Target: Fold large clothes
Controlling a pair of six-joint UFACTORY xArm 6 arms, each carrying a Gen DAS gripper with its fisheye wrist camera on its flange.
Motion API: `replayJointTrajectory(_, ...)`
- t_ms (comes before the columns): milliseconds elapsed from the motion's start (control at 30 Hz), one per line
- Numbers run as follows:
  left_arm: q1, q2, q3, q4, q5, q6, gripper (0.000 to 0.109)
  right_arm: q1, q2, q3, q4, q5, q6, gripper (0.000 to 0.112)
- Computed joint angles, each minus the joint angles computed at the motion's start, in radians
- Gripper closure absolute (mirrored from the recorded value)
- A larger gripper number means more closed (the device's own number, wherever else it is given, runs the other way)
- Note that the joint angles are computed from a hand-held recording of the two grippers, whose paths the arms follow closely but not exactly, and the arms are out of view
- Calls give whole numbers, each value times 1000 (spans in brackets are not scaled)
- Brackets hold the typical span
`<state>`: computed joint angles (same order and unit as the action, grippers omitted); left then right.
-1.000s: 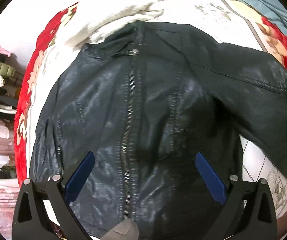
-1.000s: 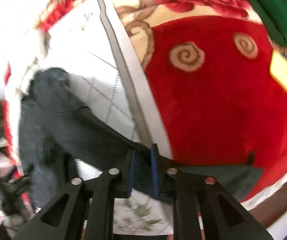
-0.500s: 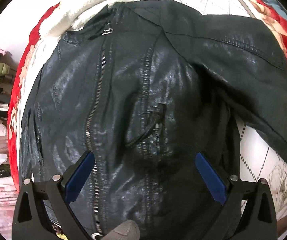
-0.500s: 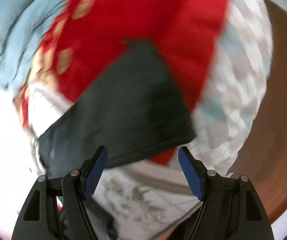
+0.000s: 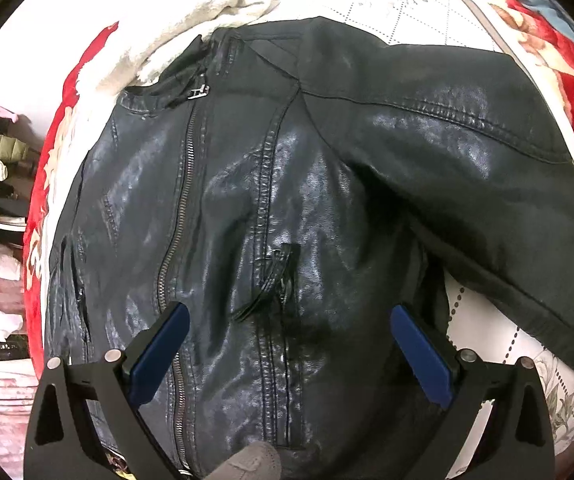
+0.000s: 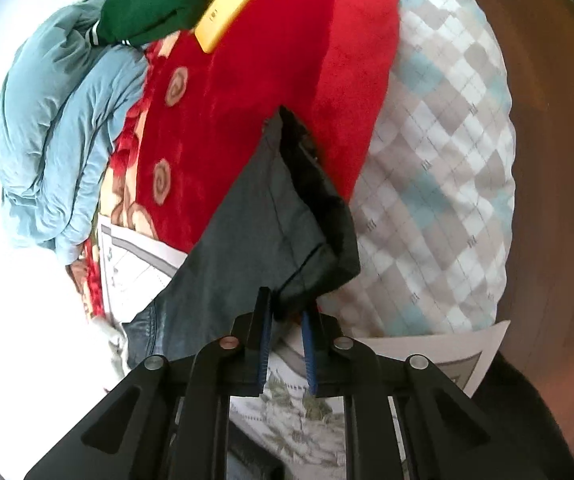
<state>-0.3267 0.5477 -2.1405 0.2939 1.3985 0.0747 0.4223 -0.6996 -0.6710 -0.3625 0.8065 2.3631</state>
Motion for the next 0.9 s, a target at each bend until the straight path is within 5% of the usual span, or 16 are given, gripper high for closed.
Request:
replayJointTrajectory(133, -2, 7, -14, -10, 12, 7, 6, -6, -77, 77, -16, -75, 60, 94)
replayJointTrajectory(233, -6, -2, -1, -12, 7, 20, 6, -34, -65, 105, -24, -154, 40, 74)
replayJointTrajectory(333, -9, -3, -1, -14, 7, 30, 6, -58, -45, 117, -116, -224, 121, 74)
replayJointTrajectory(500, -14, 5, -13, -7, 6, 32, 6, -125, 44, 97, -42, -290, -19, 64)
replayJointTrajectory(567, -17, 11, -22, -3, 9, 26, 6, -170, 91, 120, -56, -388, -6, 64)
replayJointTrajectory(600, -18, 18, -35, -2, 15, 24, 6, -181, 109, 112, -90, -391, 17, 79)
replayJointTrajectory(633, -18, 27, -54, 0, 21, 19, 6, -185, 121, 84, -123, -353, 28, 107)
replayJointTrajectory(800, -14, 29, -84, 24, -4, -29, 6, -125, 137, -102, -249, -34, 41, 108)
replayJointTrajectory(900, -13, 56, -117, 46, 11, -53, 6, -178, 188, -81, -99, -165, -154, 103)
